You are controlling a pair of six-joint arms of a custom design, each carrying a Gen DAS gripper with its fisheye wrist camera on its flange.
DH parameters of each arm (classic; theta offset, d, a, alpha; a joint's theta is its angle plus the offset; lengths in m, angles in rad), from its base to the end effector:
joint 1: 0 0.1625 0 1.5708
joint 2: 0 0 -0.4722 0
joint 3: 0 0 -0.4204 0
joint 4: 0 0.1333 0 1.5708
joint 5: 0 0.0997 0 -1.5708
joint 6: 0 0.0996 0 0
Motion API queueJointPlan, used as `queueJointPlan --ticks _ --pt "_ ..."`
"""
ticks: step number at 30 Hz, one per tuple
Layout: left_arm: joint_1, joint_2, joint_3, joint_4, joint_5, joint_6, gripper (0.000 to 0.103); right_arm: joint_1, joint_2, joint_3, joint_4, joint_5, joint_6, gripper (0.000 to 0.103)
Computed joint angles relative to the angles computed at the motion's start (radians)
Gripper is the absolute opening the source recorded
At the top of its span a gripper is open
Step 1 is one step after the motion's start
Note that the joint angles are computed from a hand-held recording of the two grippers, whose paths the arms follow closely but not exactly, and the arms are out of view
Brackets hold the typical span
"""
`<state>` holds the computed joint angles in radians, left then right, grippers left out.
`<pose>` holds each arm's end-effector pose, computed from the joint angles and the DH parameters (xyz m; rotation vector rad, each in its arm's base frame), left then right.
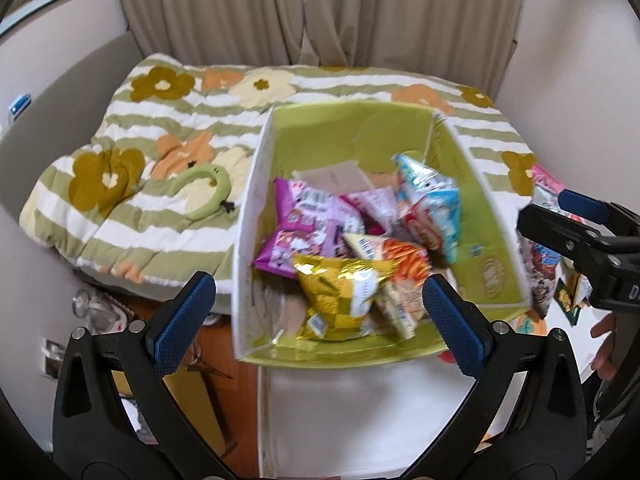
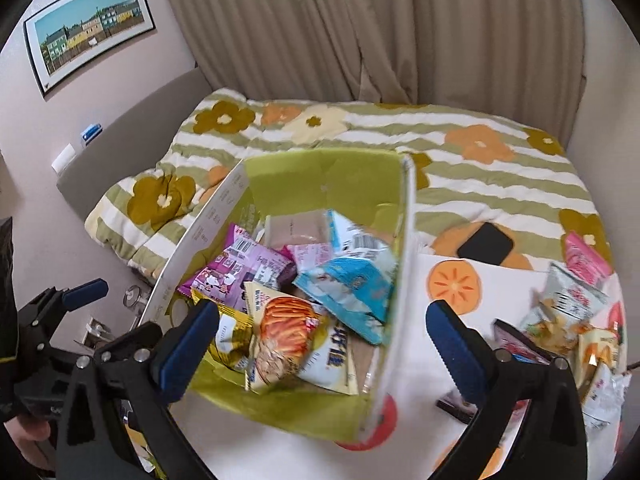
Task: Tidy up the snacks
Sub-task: 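Carry both bags into the cardboard box and open both grippers, then grasp the blue Sponge bag with the left gripper while the right grasps the white bag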
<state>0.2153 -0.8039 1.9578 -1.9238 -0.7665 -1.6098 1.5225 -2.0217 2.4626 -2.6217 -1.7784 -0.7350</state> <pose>-0.4619 -0.3109 -0.0015 0.1116 2.1865 -0.8326 0.0976 -0.3171 0.3853 0.8085 -2.5192 0.6643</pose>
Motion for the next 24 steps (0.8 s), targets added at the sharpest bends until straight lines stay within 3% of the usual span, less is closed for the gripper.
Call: queueJointPlan --ticks 4,8,11,17,24 --pt "-0.011 0.037 -0.048 -0.016 0.026 0.041 0.103 -0.051 -0.088 -0.009 0.026 0.027 -0.012 0.103" --pt "-0.013 0.092 -0.101 -0.075 0.051 0.122 0.103 -0.178 -0.196 -0.02 0.043 0.122 -0.049 0.103" --pt "-0.008 0.147 -0.15 -0.156 0.057 0.215 0.103 -0.248 -0.239 -0.032 0.033 0.133 -0.088 0.103" --pt "0.003 0.267 -0.26 -0.319 0.034 0.413 0.103 -0.468 -0.313 -0.091 0.12 0.215 -0.168 0.103" --pt "0.032 0.417 -0.425 -0.382 -0.042 0.587 0.103 -0.711 -0.358 -0.108 0.077 0.315 -0.251 0.103"
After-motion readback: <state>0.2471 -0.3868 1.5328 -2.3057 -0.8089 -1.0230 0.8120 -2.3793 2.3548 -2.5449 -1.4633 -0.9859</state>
